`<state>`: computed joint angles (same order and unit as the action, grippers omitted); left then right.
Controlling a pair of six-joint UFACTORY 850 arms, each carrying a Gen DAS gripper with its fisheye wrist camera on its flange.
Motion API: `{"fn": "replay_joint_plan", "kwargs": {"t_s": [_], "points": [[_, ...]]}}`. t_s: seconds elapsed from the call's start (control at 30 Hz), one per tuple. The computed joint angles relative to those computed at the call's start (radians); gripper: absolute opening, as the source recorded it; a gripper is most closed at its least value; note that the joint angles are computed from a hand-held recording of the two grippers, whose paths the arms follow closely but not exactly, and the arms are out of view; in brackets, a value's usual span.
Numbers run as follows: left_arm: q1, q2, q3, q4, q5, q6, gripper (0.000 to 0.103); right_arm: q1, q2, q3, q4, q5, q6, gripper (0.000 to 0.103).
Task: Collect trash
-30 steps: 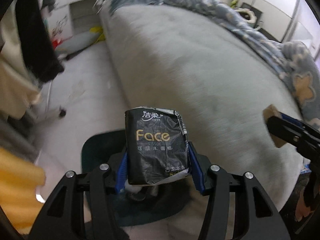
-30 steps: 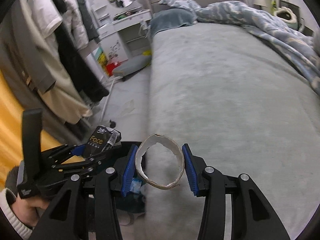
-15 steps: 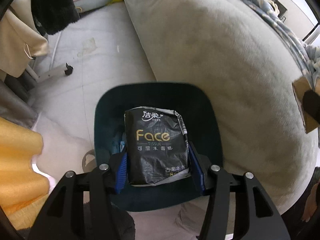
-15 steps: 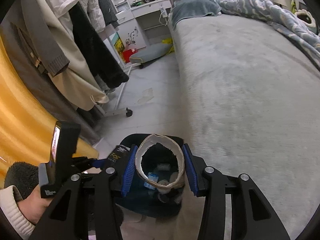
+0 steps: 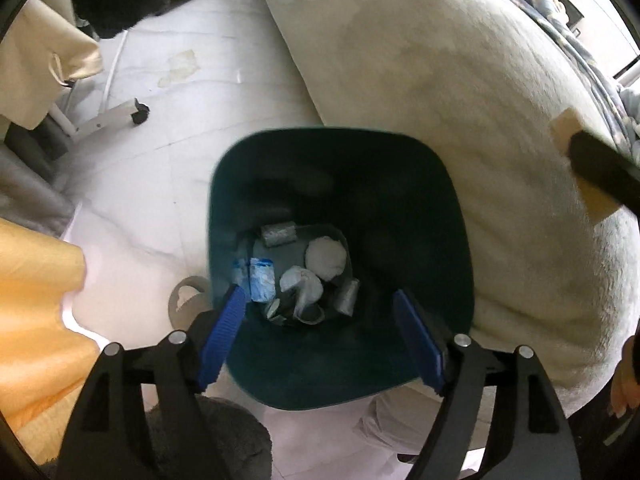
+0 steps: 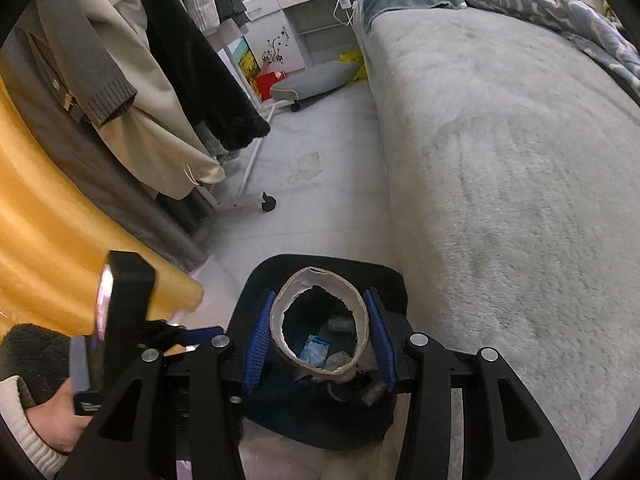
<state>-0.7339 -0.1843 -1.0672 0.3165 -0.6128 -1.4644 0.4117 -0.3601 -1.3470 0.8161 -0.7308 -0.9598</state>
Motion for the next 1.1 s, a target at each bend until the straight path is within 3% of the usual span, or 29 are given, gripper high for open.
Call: {"fn": "replay_joint_plan", "kwargs": {"t_s": [0.1, 0.27, 0.53, 0.7, 0.9, 0.93, 1.03, 1.1], "points": [[-0.020, 0.030, 0.012, 0.105, -0.028, -0.100, 0.083, 0.013, -0.017, -0.009, -0.041, 0.004, 0.038, 0.046], [-0.074, 0.074, 0.017, 0.332, -0.146, -0.265, 0.087, 0.031, -0.041, -0.015, -0.107, 0.007, 0.088, 0.046], [-0.148, 0.127, 0.019, 0.573, -0.309, -0.435, 0.091, 0.064, -0.076, -0.025, -0.212, 0.003, 0.150, 0.046], [-0.173, 0.161, 0.021, 0.681, -0.371, -0.520, 0.095, 0.084, -0.092, -0.021, -0.267, 0.000, 0.172, 0.046], [-0.210, 0.156, -0.037, 0.748, -0.455, -0.512, 0.099, 0.092, -0.102, -0.026, -0.314, -0.003, 0.193, 0.048], [-0.221, 0.156, -0.046, 0.758, -0.469, -0.514, 0.099, 0.090, -0.101, -0.026, -0.311, -0.004, 0.191, 0.050], [-0.244, 0.155, -0.070, 0.780, -0.500, -0.521, 0.100, 0.077, -0.088, -0.023, -0.266, -0.018, 0.162, 0.070], [-0.260, 0.152, -0.089, 0.791, -0.531, -0.518, 0.100, 0.073, -0.076, -0.019, -0.247, -0.024, 0.149, 0.075]]}}
